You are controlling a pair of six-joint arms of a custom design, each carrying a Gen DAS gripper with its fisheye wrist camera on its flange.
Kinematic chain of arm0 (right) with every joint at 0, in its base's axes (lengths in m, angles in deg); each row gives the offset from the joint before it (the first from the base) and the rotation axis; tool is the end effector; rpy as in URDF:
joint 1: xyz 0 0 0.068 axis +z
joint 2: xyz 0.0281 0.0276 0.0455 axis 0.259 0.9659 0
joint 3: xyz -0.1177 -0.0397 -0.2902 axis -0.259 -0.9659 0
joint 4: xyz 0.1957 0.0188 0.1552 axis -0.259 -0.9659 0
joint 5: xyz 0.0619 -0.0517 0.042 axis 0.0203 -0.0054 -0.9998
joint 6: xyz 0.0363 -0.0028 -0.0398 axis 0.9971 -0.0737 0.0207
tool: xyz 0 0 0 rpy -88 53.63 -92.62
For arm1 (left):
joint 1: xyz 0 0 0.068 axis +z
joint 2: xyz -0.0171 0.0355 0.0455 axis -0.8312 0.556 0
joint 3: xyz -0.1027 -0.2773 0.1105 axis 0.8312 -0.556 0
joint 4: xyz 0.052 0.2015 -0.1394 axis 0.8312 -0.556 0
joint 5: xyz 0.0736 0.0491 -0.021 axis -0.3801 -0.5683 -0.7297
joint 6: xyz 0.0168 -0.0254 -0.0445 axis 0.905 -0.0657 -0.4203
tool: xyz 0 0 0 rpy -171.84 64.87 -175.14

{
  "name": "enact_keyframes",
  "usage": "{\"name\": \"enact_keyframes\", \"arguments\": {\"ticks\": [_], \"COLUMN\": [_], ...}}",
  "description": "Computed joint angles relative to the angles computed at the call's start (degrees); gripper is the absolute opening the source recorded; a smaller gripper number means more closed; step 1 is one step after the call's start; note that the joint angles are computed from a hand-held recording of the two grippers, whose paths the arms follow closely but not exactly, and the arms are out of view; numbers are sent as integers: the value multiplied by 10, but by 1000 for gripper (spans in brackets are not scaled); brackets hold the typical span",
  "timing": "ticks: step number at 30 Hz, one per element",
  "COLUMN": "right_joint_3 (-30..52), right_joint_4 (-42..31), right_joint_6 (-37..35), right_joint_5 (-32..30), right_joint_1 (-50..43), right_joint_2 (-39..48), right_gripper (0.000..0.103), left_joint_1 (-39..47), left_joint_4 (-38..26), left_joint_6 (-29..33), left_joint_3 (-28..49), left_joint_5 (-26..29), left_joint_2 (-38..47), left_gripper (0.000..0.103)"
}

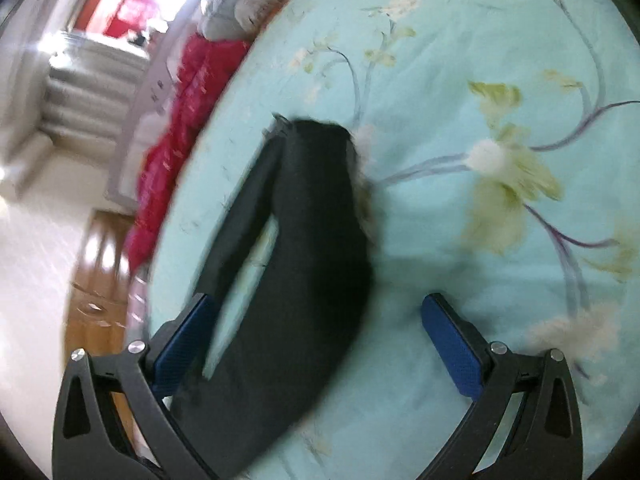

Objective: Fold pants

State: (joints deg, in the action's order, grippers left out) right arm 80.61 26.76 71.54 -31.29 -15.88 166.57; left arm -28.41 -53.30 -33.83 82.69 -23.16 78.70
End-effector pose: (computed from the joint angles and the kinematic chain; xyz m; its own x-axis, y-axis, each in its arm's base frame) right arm 0.2475 -0.1202 0.1618 -0.5488 0.8296 -0.1027 0.4839 0.4155 0.7702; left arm 0.2496 0.1123 0.1867 -0.8747 -0.4817 0.0527 -0.4448 0.7550 -0.4818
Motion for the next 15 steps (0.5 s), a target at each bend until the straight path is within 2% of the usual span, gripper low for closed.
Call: {"name": "enact_keyframes", "arguments": {"ticks": [1, 2, 3, 5, 6, 7, 10, 12, 15], "right_joint_3": [4, 18, 35, 67, 81, 81, 55, 33, 3], "right_joint_4": [33, 26, 12, -14, -29, -29, -30, -65, -158], "right_joint_6": [22, 22, 17, -2, -5, -2, -27, -57, -144], "right_joint_5": [-27, -28, -17, -1, -4, -3, -11, -25, -26], "right_joint_1": [6, 15, 30, 47, 52, 52, 26, 1, -43], "right_joint_2": [16, 26, 33, 48, 58, 54, -14, -82, -162], "right_gripper": [103, 103, 99, 45, 11, 11, 11, 11, 12], "left_joint_1": [-3, -4, -5, -10, -8, -1, 28, 39, 42], "left_joint_4": [-5, -3, -3, 3, -2, -12, -53, -69, -64], "left_joint_6": [-6, -6, -4, -1, 4, 12, 44, 78, 103], "left_joint_3": [10, 17, 21, 32, 39, 45, 64, 68, 65], "left_joint_5": [5, 7, 5, -7, -11, -2, 31, 36, 20], "left_joint_2": [-2, -5, -8, -11, -10, -8, -21, -41, -42], "left_gripper": [86, 74, 67, 33, 23, 17, 11, 12, 12]}}
